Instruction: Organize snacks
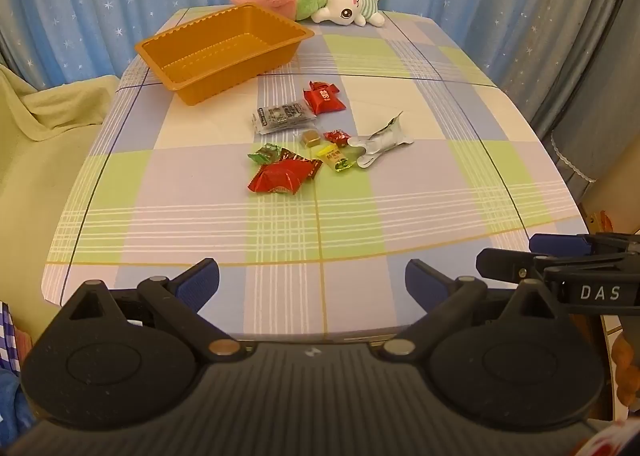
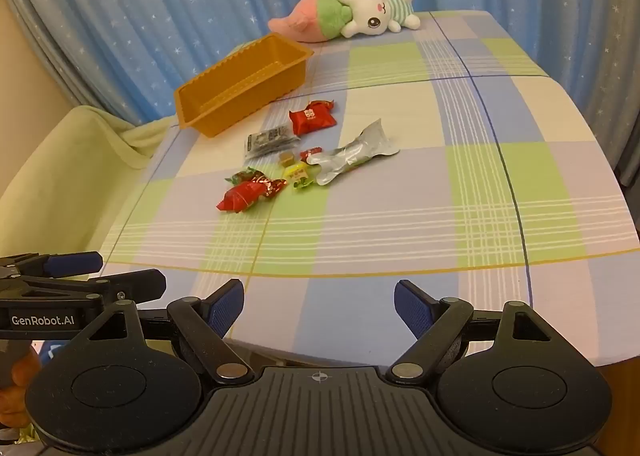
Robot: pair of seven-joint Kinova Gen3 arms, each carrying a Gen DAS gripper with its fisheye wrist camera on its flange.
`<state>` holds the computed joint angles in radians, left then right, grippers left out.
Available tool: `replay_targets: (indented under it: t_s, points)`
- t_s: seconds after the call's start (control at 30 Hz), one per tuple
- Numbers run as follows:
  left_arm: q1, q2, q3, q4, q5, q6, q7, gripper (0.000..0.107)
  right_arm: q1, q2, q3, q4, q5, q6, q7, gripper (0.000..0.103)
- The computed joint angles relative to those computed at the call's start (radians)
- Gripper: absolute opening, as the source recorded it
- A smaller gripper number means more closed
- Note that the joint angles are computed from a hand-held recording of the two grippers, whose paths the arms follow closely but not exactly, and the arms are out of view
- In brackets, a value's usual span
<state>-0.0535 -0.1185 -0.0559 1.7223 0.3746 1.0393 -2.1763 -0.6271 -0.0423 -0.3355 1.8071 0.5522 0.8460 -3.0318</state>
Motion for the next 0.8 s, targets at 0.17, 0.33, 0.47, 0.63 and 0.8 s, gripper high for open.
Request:
replay_targets:
  t_s: [0.17,0.33,0.47,0.63,0.8]
  points:
    - [-0.001,0.001,-0.002,-0.001,0.007,0.004,-0.004,0.099,-0.001,-0.002,-0.003,0.006,0.006,-0.003,-0.009,0.082]
    - [-0.001,0.000,-0.002,-0.001,0.007,0.004,-0.005,0.099,-0.003,-0.002,-0.004,0.008,0.006,-0.002,-0.012,0.082]
    - [0.000,-0.002,-0.002,0.002,0.010,0.004,-0.011,0.099,-0.003,-0.002,-0.004,0.006,0.005,0.000,-0.010,0.082]
    - [-0.002,-0.005,-0.006,0.007,0.012,0.003,-0.017,0.099,-0.003,-0.002,-0.003,0.005,0.006,0.000,-0.012,0.082]
    - [-0.005,-0.003,-0.007,0.004,0.012,0.006,-0.018,0.099,-0.002,-0.001,-0.002,0.006,0.006,-0.003,-0.011,0.082]
